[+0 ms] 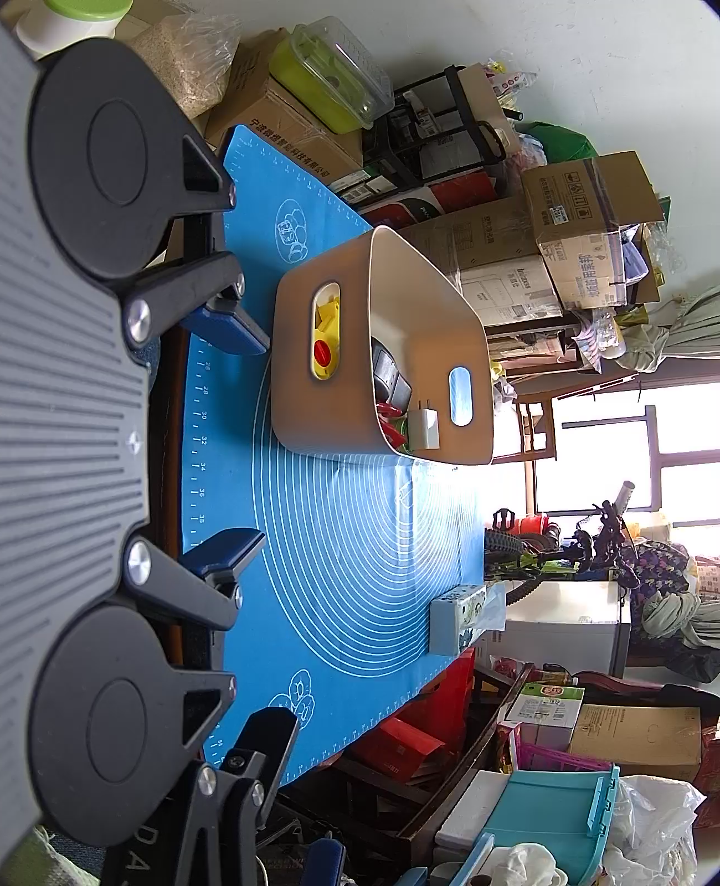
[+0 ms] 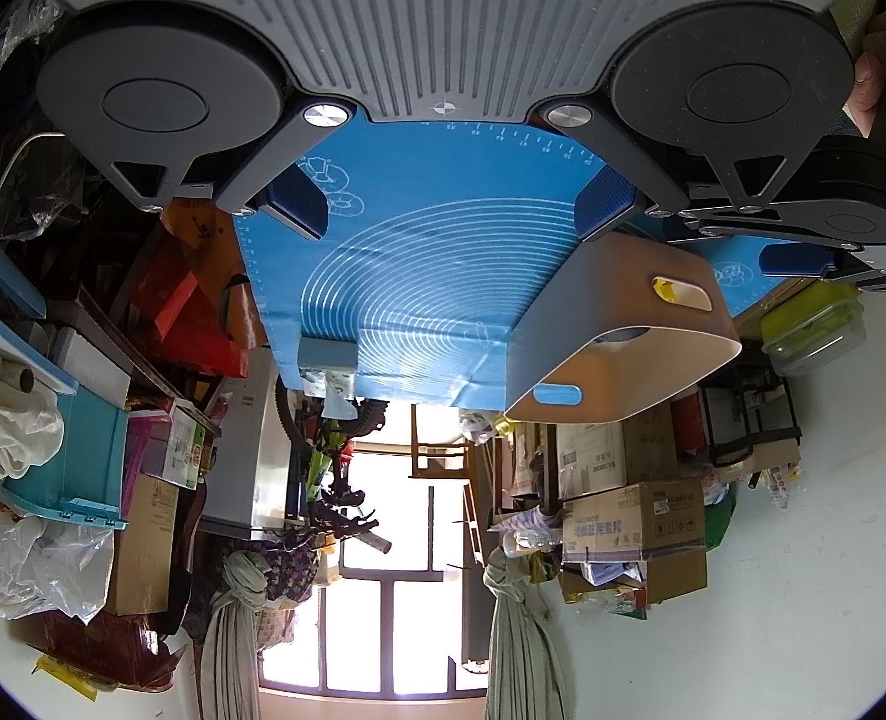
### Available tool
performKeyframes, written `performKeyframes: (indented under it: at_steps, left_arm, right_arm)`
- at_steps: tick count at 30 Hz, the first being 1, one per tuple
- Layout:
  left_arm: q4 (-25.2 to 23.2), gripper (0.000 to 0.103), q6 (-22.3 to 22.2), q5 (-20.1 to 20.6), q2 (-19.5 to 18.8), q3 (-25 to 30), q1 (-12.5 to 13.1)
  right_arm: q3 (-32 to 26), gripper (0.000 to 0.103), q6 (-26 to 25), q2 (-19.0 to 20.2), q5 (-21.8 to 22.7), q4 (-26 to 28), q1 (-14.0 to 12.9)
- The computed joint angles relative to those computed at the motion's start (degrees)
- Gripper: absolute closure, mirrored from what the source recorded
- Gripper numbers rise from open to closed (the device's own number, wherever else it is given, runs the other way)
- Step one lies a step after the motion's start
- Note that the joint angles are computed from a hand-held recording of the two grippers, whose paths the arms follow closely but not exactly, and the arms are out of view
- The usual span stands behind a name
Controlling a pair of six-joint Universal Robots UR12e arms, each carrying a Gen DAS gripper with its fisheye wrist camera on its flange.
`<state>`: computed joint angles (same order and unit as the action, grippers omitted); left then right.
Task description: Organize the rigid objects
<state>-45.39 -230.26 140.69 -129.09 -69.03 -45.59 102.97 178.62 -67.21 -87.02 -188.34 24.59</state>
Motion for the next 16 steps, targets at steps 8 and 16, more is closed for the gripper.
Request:
performKeyframes:
  at_steps: [8,16]
  left_arm:
    - [0.06,0.033,-0.23,0.09,-0.12,0.12,-0.04]
    - [0.22,0.033,-0.2,0.21,-0.21,0.21,-0.06]
  right_arm:
    - [0.0,0.007,0.13,-0.03,0.07,0.17,-0.04]
    - [0.0,0.007,0.14,-0.03,0.03,0.14,-0.03]
